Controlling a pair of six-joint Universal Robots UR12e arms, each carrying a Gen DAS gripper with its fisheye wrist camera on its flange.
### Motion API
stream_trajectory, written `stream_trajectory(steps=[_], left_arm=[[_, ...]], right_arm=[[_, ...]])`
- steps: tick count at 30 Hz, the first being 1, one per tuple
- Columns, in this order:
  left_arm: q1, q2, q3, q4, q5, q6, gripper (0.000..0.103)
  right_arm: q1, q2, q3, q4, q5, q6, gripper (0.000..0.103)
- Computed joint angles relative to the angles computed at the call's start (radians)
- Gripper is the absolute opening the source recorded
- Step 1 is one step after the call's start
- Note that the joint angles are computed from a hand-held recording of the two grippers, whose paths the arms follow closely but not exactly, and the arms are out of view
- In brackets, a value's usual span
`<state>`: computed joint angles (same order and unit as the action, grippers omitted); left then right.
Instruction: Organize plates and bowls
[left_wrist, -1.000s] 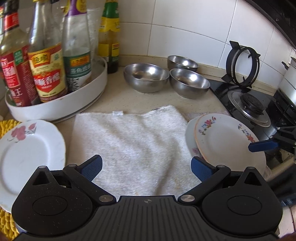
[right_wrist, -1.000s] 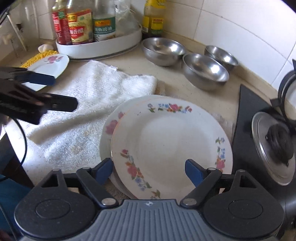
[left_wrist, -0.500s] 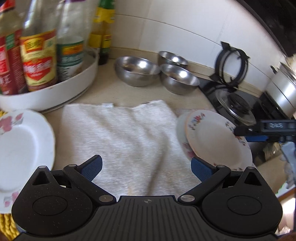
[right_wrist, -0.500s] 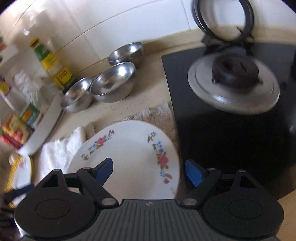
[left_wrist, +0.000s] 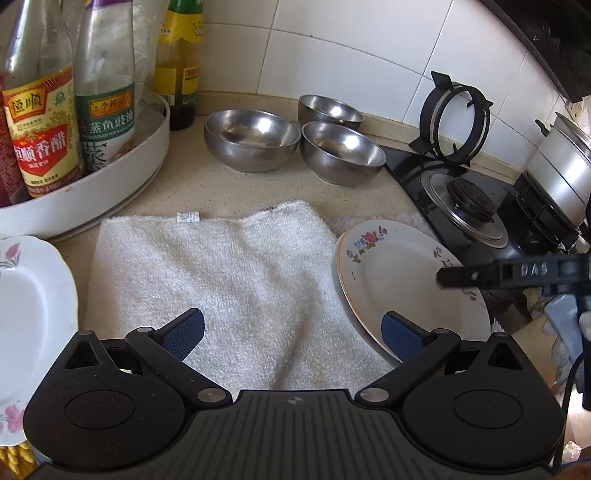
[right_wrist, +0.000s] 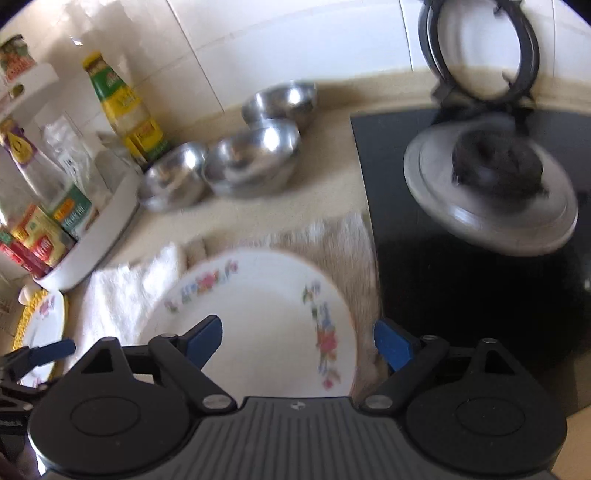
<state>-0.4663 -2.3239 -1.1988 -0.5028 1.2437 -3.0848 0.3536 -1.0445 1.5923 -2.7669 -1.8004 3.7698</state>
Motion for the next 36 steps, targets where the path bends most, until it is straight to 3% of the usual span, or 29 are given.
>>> stream_trajectory(steps=[3,10,16,25,30,36], left_arm=[[0.003,0.006,-0.006,0.015,0.03,-0.01,0.103],[0.02,0.04,-0.047,0.072,0.142,-0.076,0.103],[0.046,0.074,-0.094,0.091,0.299,-0.151,0.103],[0.071,0.085,-0.113,0.085,0.497,-0.203,0.103],[0.089,0.076,-0.102,0.042,0.509,-0.236,0.102],[0.097,0.059,-0.082,0.015,0.488,-0.209,0.102]], right_arm=[[0.009,0.028,-0.056,-0.009,0.016,-0.1,0.094],[0.029,0.148,-0.245,-0.001,0.212,-0.27,0.094],[0.059,0.259,-0.426,0.06,0.313,-0.397,0.094],[0.083,0.376,-0.627,0.201,0.366,-0.429,0.094],[0.09,0.424,-0.703,0.276,0.372,-0.403,0.094],[0.096,0.466,-0.77,0.351,0.384,-0.382,0.092]])
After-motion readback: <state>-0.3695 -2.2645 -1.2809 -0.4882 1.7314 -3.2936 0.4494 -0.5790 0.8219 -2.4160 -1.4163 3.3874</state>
